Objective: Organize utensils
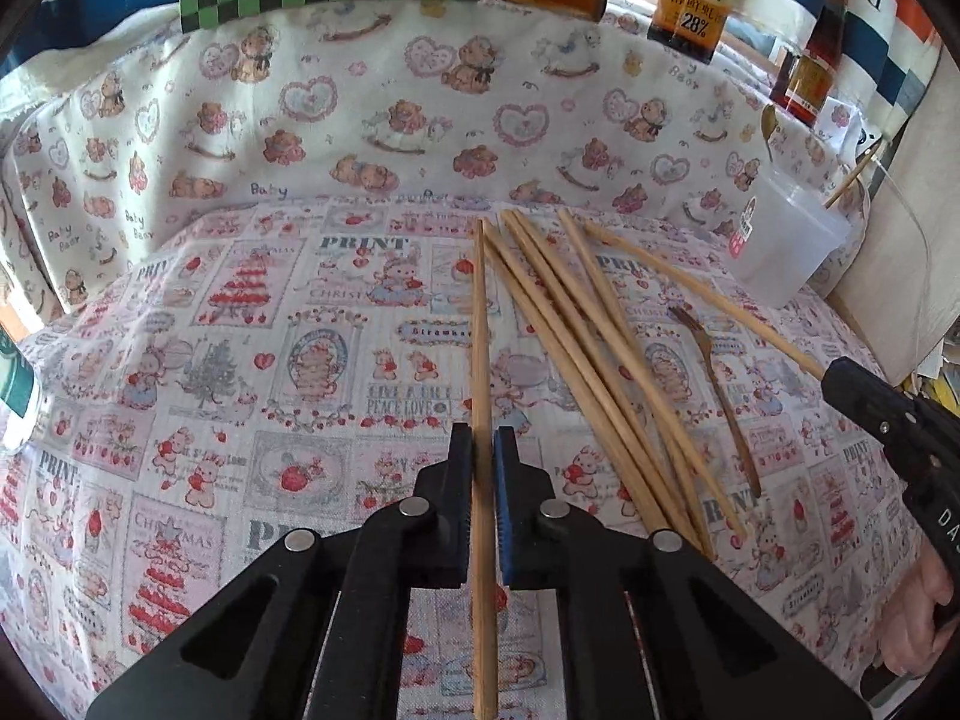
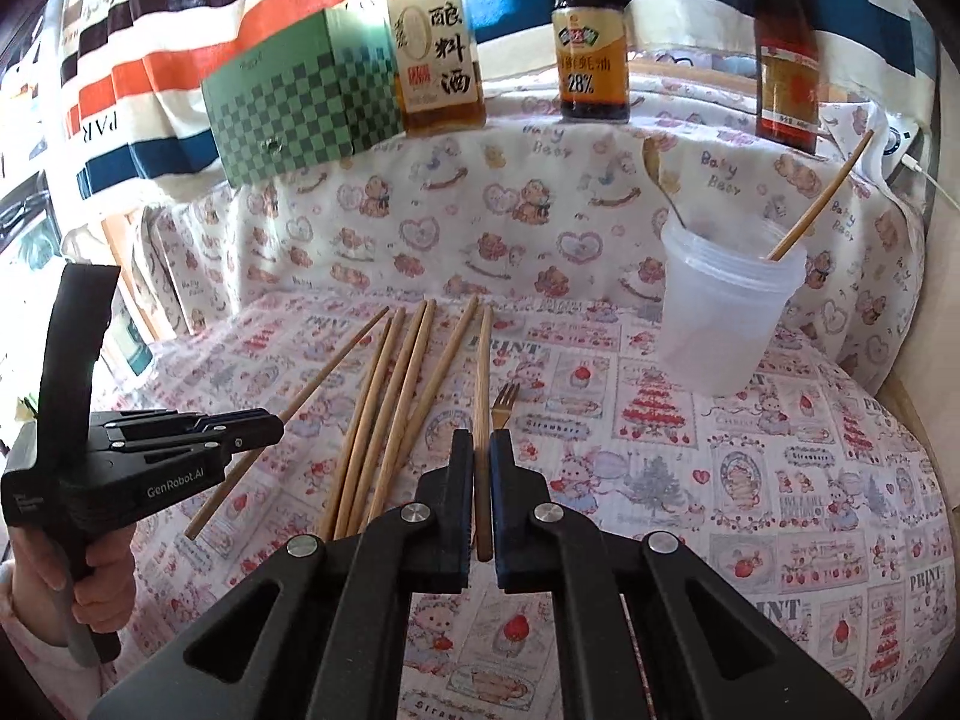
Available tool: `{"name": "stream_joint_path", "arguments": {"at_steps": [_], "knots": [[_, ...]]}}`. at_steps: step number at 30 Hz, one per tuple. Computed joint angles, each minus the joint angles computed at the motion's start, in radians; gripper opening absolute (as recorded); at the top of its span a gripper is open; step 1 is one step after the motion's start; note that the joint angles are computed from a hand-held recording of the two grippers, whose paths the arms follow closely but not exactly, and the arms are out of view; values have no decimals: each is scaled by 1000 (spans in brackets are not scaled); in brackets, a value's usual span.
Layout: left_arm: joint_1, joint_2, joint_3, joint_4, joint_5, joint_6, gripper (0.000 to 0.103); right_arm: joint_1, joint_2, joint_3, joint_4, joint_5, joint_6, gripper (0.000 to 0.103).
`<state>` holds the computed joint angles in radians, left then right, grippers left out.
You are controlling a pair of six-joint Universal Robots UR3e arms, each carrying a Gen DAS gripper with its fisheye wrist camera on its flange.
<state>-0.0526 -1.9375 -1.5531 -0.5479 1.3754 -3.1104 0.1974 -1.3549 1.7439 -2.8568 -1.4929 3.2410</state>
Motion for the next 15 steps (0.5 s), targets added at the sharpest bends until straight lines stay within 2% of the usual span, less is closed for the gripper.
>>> {"name": "stream_joint_path", "arguments": {"at_steps": [3, 8, 11, 15], "knots": [[15, 74, -102, 135, -14, 3, 6, -1, -25, 42, -91, -23, 18, 6], [64, 167, -208, 281, -107, -1, 6, 16, -47, 99, -255, -72, 20, 6], [80, 188, -220, 297, -130, -9, 6, 18, -56, 124, -319, -78, 32, 6], [106, 188, -214, 275, -169, -19, 6, 22, -50, 116, -312, -91, 35, 6]]}}
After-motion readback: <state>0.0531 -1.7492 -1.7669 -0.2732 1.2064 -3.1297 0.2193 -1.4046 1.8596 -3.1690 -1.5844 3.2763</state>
